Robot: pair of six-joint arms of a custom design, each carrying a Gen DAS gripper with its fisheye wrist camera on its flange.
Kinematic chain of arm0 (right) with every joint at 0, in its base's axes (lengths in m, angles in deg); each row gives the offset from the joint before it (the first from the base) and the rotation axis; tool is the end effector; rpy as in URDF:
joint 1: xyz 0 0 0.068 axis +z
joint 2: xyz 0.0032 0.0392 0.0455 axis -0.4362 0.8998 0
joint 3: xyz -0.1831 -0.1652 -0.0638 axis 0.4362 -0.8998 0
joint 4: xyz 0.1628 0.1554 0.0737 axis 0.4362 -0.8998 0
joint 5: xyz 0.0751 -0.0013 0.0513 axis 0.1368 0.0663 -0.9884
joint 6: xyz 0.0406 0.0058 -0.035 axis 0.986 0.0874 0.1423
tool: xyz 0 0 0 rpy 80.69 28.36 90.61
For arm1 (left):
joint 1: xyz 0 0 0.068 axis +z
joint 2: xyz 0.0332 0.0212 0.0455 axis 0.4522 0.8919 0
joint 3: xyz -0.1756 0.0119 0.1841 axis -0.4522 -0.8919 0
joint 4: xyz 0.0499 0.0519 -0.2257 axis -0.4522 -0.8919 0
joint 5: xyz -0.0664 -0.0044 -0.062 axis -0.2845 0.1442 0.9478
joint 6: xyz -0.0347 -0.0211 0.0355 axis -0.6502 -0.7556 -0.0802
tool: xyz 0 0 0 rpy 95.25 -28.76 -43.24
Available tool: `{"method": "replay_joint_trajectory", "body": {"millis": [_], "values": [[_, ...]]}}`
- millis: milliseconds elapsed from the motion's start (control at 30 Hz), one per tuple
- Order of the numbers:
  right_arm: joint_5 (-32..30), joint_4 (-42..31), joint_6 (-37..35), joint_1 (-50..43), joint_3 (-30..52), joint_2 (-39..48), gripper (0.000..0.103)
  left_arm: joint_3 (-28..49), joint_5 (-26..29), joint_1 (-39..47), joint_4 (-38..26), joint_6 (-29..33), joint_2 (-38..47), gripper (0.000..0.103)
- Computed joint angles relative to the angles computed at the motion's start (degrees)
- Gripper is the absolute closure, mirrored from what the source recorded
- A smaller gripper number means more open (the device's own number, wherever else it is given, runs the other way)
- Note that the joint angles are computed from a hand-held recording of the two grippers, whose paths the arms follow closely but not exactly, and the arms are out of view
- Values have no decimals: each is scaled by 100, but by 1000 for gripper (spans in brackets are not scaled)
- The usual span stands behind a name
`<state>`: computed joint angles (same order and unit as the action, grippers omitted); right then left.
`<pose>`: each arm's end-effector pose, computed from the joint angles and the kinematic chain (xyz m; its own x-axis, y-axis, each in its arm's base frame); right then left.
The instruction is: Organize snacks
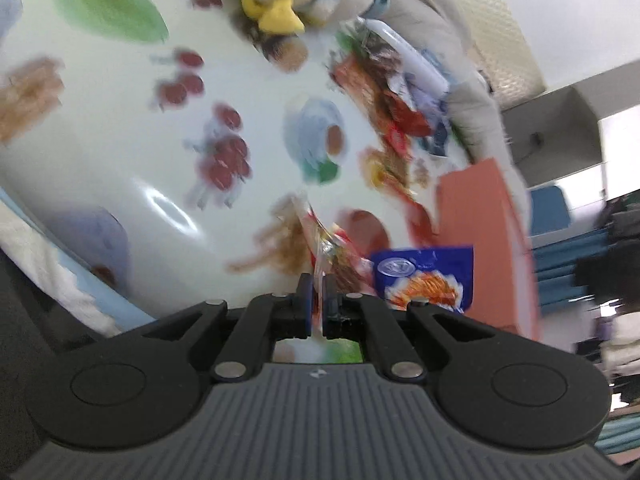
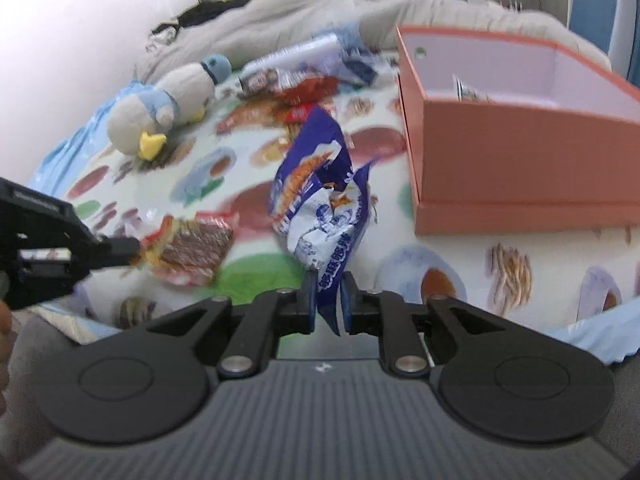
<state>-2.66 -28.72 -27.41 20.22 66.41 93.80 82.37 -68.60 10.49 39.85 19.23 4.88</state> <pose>0.1946 0.1863 0.2415 -0.7153 -0.0401 -0.6977 -0.2031 0.9672 0.1526 0.1694 -0.0542 0.2063 -0.6478 -0.7053 -0.2881 -0.3960 0.6347 -0.6635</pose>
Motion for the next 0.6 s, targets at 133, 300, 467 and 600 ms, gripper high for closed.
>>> {"method": "replay_joint_trajectory", "body": {"millis": [133, 300, 467, 600], "values": [[-105, 345, -282, -22, -360, -295, 41, 353, -203, -23, -430, 254, 122, 70], [187, 420, -701, 12, -446, -441, 23, 795, -751, -441, -806, 779, 285, 50], [444, 705, -1449, -44, -487, -538, 22, 1244, -1247, -1023, -1029, 1124, 625, 47], [-86, 1017, -2197, -366, -462, -597, 23, 1351, -939, -1018, -795, 1530, 798, 30]]}}
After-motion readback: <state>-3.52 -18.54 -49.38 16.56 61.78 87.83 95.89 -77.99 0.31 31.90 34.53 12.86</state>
